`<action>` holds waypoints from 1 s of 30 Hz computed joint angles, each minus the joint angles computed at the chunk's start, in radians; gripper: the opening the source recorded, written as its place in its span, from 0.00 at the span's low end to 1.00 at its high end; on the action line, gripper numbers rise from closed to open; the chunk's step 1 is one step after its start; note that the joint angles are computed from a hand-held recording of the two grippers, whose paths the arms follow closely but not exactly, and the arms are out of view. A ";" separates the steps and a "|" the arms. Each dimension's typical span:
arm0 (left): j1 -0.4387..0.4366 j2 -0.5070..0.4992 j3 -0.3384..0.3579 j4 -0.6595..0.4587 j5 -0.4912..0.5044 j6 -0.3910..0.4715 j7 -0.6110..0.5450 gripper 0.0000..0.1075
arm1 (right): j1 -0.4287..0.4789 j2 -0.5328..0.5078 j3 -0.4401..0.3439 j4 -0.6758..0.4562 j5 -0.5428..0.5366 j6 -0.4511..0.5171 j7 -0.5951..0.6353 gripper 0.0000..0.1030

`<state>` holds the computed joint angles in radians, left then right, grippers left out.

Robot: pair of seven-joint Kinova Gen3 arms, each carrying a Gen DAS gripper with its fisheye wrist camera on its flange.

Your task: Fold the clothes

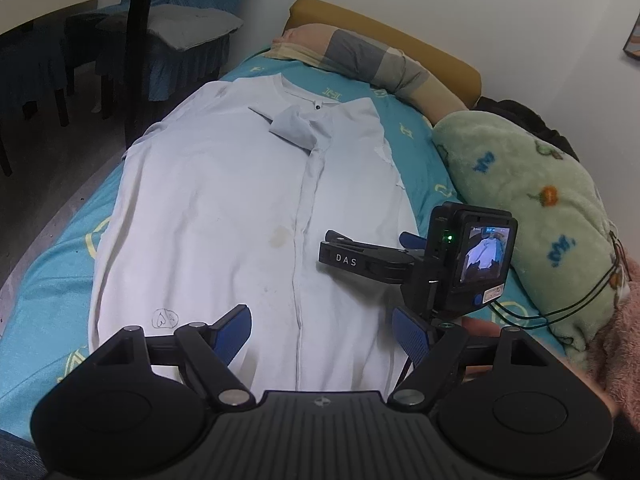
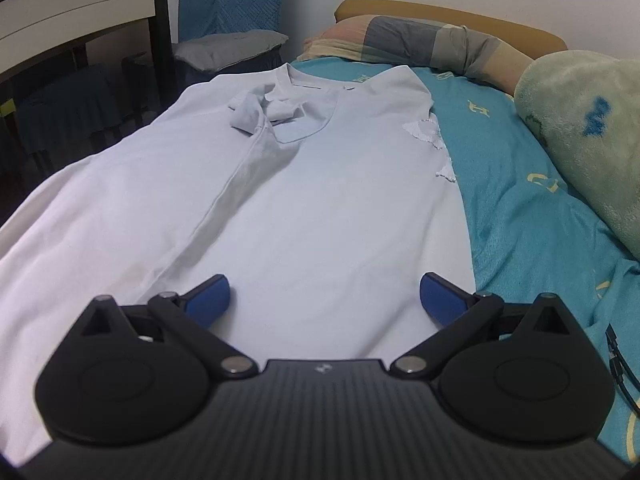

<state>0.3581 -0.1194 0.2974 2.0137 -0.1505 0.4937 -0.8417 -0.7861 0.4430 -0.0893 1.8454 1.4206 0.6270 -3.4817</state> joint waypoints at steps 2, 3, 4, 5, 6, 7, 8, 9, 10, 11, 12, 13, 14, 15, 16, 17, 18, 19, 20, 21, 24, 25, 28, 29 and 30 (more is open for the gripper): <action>0.000 -0.009 0.000 0.011 -0.004 -0.019 -0.005 0.75 | 0.000 0.000 0.000 -0.001 0.000 0.001 0.002 1.00; -0.009 -0.013 0.014 0.016 -0.029 -0.028 0.012 0.76 | 0.000 0.001 0.000 -0.001 -0.001 0.000 0.003 1.00; -0.020 -0.016 0.034 0.021 -0.065 -0.038 0.040 0.76 | 0.001 0.000 0.000 -0.001 0.000 -0.001 0.003 1.00; -0.030 -0.021 0.051 0.025 -0.095 -0.046 0.066 0.75 | 0.002 0.000 0.000 -0.001 0.000 -0.002 0.003 1.00; -0.035 -0.027 0.059 0.030 -0.111 -0.055 0.083 0.75 | 0.002 0.000 0.001 -0.001 0.000 -0.003 0.004 1.00; -0.038 -0.034 0.061 0.037 -0.117 -0.067 0.092 0.76 | 0.003 0.001 0.001 -0.002 0.000 -0.003 0.005 1.00; -0.043 -0.041 0.067 0.042 -0.126 -0.076 0.102 0.76 | 0.003 0.001 0.001 -0.002 0.000 -0.003 0.005 1.00; -0.053 -0.046 0.080 0.044 -0.140 -0.081 0.117 0.76 | 0.002 0.001 0.001 -0.001 0.000 -0.003 0.005 1.00; -0.059 -0.050 0.087 0.047 -0.148 -0.085 0.124 0.77 | 0.002 0.001 0.001 -0.001 0.000 -0.003 0.004 1.00; -0.060 -0.052 0.087 0.048 -0.148 -0.088 0.123 0.77 | 0.002 0.001 0.001 -0.001 -0.001 -0.003 0.004 1.00; -0.061 -0.052 0.087 0.048 -0.145 -0.089 0.121 0.77 | 0.002 0.000 0.001 -0.001 0.000 -0.003 0.004 1.00; -0.061 -0.050 0.084 0.047 -0.138 -0.088 0.117 0.77 | 0.001 0.001 0.001 -0.001 0.000 -0.003 0.003 1.00; -0.063 -0.048 0.083 0.045 -0.133 -0.086 0.118 0.77 | 0.001 0.001 0.001 -0.001 0.000 -0.002 0.003 1.00; -0.067 -0.045 0.085 0.043 -0.133 -0.083 0.124 0.77 | 0.001 0.001 0.001 -0.001 0.000 -0.002 0.003 1.00; -0.069 -0.045 0.085 0.044 -0.133 -0.083 0.130 0.77 | 0.001 0.001 0.001 -0.001 0.000 -0.002 0.003 1.00; -0.071 -0.045 0.085 0.044 -0.134 -0.083 0.135 0.77 | 0.001 0.001 0.001 -0.001 0.000 -0.001 0.003 1.00; -0.074 -0.044 0.085 0.045 -0.134 -0.083 0.140 0.77 | 0.001 0.001 0.001 -0.001 0.000 -0.001 0.003 1.00; -0.074 -0.044 0.083 0.046 -0.132 -0.084 0.143 0.77 | 0.001 0.001 0.001 -0.001 0.000 -0.001 0.003 1.00; -0.072 -0.044 0.078 0.047 -0.127 -0.086 0.141 0.77 | 0.001 0.001 0.001 -0.002 0.000 -0.001 0.003 1.00; -0.070 -0.044 0.073 0.049 -0.121 -0.088 0.139 0.77 | 0.001 0.001 0.001 -0.002 0.000 -0.001 0.003 1.00; -0.066 -0.046 0.060 0.055 -0.101 -0.093 0.129 0.77 | 0.001 0.001 0.001 -0.002 -0.001 -0.001 0.003 1.00; -0.065 -0.046 0.057 0.057 -0.094 -0.095 0.125 0.77 | 0.000 0.002 0.001 -0.002 -0.001 -0.001 0.003 1.00; -0.075 -0.048 0.070 0.058 -0.103 -0.097 0.132 0.77 | 0.000 0.002 0.001 -0.002 -0.001 -0.001 0.002 1.00; -0.078 -0.049 0.074 0.058 -0.108 -0.098 0.136 0.77 | 0.000 0.002 0.001 -0.002 -0.001 -0.001 0.002 1.00; -0.080 -0.050 0.077 0.059 -0.110 -0.099 0.139 0.77 | 0.000 0.002 0.001 -0.002 -0.001 -0.001 0.003 1.00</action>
<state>0.2783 -0.1697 0.3744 2.0727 -0.2603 0.3950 -0.7030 -0.7861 0.4448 -0.0882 1.8430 1.4196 0.6259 -3.4789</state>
